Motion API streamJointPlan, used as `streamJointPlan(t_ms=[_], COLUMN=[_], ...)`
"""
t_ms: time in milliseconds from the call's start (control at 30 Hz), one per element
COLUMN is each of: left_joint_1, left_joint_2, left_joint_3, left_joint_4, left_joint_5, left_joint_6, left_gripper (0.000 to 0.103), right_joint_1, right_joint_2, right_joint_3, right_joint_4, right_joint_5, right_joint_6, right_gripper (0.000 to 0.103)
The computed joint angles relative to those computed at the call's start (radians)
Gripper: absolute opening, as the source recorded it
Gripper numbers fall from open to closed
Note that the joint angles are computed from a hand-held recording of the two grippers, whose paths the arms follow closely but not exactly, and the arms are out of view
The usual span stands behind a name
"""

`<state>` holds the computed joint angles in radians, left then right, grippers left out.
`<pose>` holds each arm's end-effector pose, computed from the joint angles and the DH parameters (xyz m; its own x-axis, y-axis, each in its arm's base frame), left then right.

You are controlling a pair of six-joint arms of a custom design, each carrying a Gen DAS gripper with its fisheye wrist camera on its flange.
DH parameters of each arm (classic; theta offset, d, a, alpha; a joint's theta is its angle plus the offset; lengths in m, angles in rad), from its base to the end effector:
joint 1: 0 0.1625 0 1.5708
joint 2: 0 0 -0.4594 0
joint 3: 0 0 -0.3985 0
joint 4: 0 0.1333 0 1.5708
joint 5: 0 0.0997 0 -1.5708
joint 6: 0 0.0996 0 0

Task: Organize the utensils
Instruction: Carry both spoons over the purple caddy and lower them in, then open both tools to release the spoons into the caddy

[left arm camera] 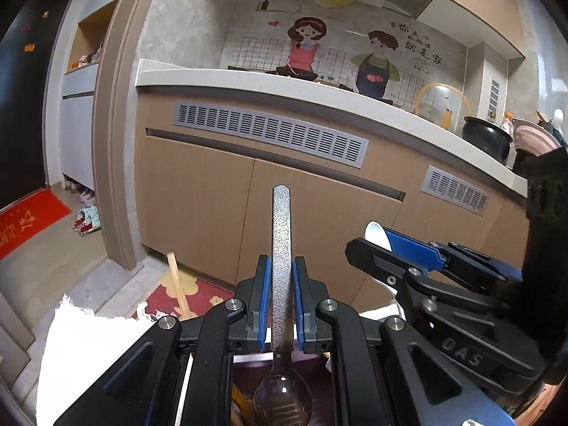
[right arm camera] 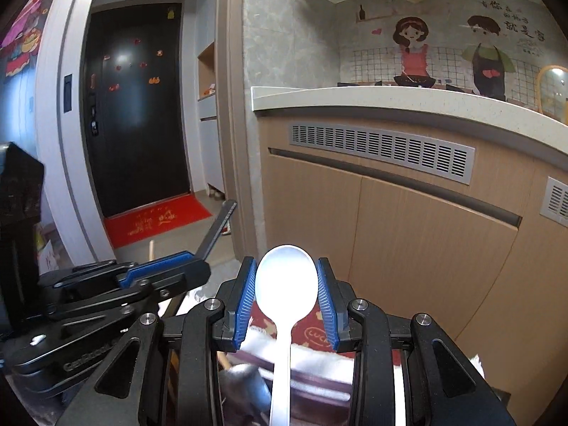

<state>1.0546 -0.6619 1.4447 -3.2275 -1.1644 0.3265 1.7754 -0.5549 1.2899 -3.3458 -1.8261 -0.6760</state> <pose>-0.2343 -0.7628 0.1815 -0.7968 0.3588 -0.4863 0.6043 0.4679 -0.6450 0.2724 -0.7806 0.1745 -0.7092 -0.2971 0.6393 -0.7007 0.3971 -0.5928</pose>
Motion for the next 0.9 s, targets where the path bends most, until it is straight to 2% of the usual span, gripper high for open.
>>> streamJointPlan(t_ms=[200,333,400,533,567,600,633,700,800,900], left_joint_1=[0.005,-0.006,-0.011,-0.020,-0.021,-0.022,-0.025,-0.035,-0.055,-0.070], left_joint_2=[-0.013,-0.018,-0.027,-0.056,-0.070,-0.086,-0.106,-0.139,-0.192,-0.251], left_joint_3=[0.037,0.063,0.074,0.105,0.117,0.132,0.150,0.190,0.265,0.344], left_joint_4=[-0.026,-0.059,-0.038,-0.005,0.006,0.019,0.031,0.033,0.041,0.081], left_joint_5=[-0.005,0.030,0.042,0.071,0.070,0.066,0.067,0.087,0.130,0.155], left_joint_6=[0.005,0.020,0.005,-0.037,-0.055,-0.070,-0.083,-0.084,-0.078,-0.091], left_gripper=[0.010,0.011,0.012,0.026,0.028,0.035,0.046,0.058,0.058,0.063], right_joint_1=[-0.007,-0.010,-0.011,-0.011,-0.009,-0.008,-0.007,-0.005,0.000,0.008], right_joint_2=[-0.020,-0.029,-0.038,-0.067,-0.077,-0.089,-0.102,-0.133,-0.178,-0.208], right_joint_3=[0.082,0.125,0.146,0.190,0.205,0.223,0.243,0.291,0.367,0.429], right_joint_4=[-0.024,-0.035,-0.028,-0.007,-0.010,-0.016,-0.024,-0.047,-0.066,-0.070], right_joint_5=[-0.020,-0.038,-0.051,-0.064,-0.069,-0.072,-0.072,-0.080,-0.107,-0.158], right_joint_6=[-0.013,-0.026,-0.017,0.008,0.015,0.022,0.028,0.039,0.063,0.085], right_gripper=[0.035,0.035,0.036,0.038,0.043,0.047,0.049,0.054,0.057,0.057])
